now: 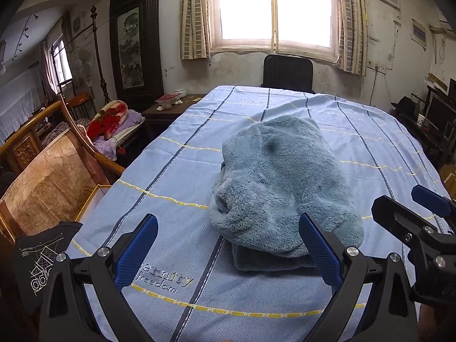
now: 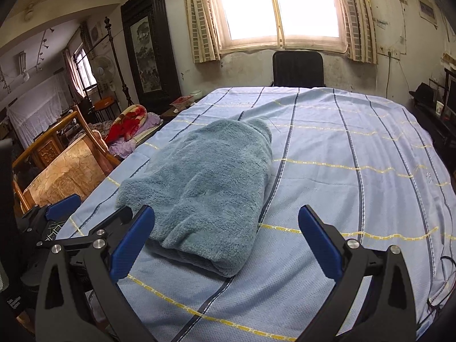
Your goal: Fold large clothes
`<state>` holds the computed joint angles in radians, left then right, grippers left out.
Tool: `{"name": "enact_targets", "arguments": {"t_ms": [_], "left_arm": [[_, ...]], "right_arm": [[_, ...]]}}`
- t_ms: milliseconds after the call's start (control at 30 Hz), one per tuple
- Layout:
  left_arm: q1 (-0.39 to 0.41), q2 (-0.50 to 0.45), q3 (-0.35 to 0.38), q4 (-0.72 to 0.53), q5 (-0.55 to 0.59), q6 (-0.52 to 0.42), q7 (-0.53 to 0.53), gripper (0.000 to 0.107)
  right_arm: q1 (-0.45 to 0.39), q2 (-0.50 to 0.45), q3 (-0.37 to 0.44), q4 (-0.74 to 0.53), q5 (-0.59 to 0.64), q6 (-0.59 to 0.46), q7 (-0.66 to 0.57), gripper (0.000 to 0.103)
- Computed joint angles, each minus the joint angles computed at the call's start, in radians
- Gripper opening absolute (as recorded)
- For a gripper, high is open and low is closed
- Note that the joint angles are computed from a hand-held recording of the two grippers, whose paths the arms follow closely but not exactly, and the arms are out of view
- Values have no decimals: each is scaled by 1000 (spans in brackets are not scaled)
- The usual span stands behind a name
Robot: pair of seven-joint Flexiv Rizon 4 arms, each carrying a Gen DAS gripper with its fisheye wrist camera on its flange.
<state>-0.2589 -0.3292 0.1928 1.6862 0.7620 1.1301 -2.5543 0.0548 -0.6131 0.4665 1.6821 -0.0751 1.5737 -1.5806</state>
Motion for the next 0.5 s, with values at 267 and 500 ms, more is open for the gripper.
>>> {"name": "enact_targets", "arguments": {"t_ms": [267, 500], "left_arm": [[-6, 0, -1, -5, 17, -18, -9, 99], [-5, 21, -4, 17, 38, -11, -37, 99]], "right_arm": [[-15, -11, 25, -16, 27, -34, -18, 98], [-1, 3, 15, -5, 45, -29, -25, 98]]}}
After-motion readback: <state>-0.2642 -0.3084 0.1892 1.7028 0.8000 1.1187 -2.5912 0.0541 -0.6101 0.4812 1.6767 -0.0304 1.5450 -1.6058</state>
